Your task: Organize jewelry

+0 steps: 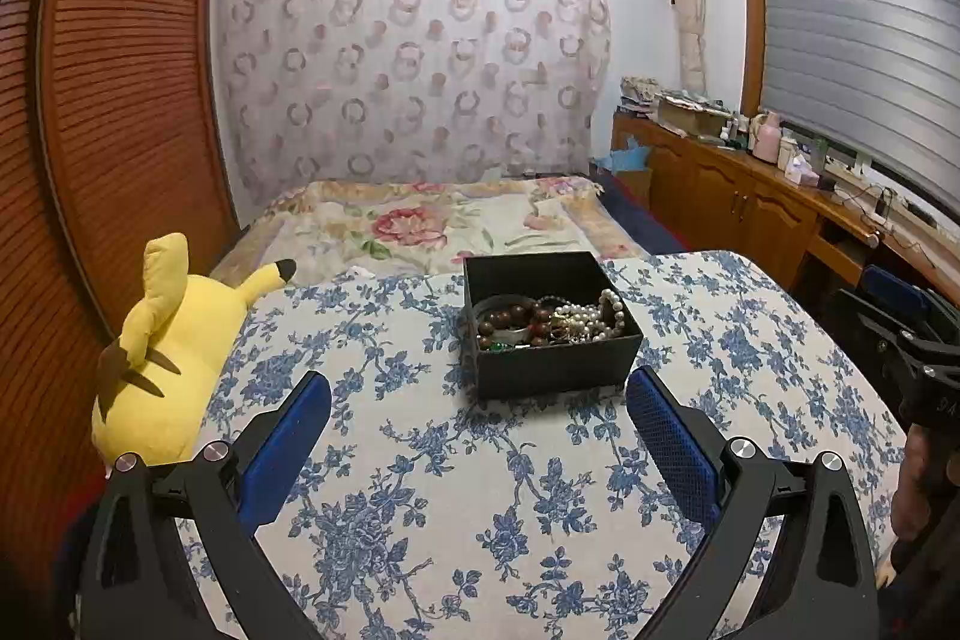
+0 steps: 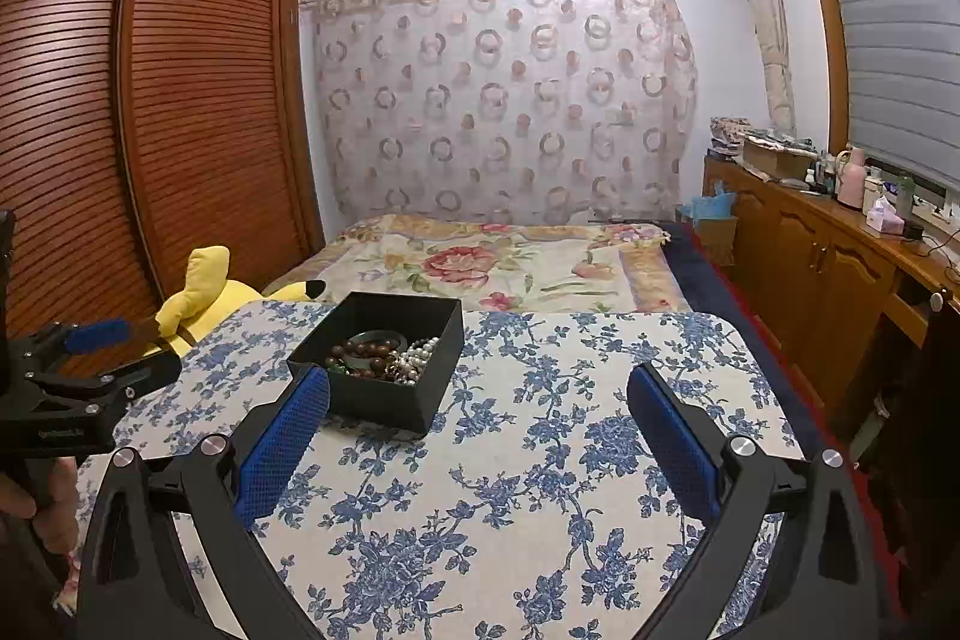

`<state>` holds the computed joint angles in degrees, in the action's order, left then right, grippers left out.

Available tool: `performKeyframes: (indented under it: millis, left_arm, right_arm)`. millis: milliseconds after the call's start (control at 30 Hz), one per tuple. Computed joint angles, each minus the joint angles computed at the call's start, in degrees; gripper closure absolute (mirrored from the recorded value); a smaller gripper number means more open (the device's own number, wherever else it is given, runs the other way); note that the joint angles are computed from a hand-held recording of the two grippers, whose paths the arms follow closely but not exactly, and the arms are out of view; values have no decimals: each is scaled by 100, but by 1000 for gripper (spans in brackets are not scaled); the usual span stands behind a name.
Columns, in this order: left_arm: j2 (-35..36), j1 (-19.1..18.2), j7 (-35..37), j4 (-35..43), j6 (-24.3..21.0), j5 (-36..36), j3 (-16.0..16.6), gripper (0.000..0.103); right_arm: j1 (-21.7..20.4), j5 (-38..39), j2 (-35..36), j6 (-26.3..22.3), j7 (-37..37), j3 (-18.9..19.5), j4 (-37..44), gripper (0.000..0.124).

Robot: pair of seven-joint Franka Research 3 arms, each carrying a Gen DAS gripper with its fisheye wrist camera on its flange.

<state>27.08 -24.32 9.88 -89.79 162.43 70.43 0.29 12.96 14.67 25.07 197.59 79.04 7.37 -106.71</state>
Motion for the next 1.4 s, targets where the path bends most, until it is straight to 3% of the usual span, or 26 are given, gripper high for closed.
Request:
performKeyframes:
  millis: [567, 1400]
  left_arm:
    - [-68, 28, 26, -61, -13, -37, -30, 8]
    - [-137, 9, -337, -84, -96, 378, -47, 8]
  right_arm:
    - [142, 154, -8, 24, -44, -151, -19, 24]
    - [-62, -29, -1, 58, 87, 23, -59, 24]
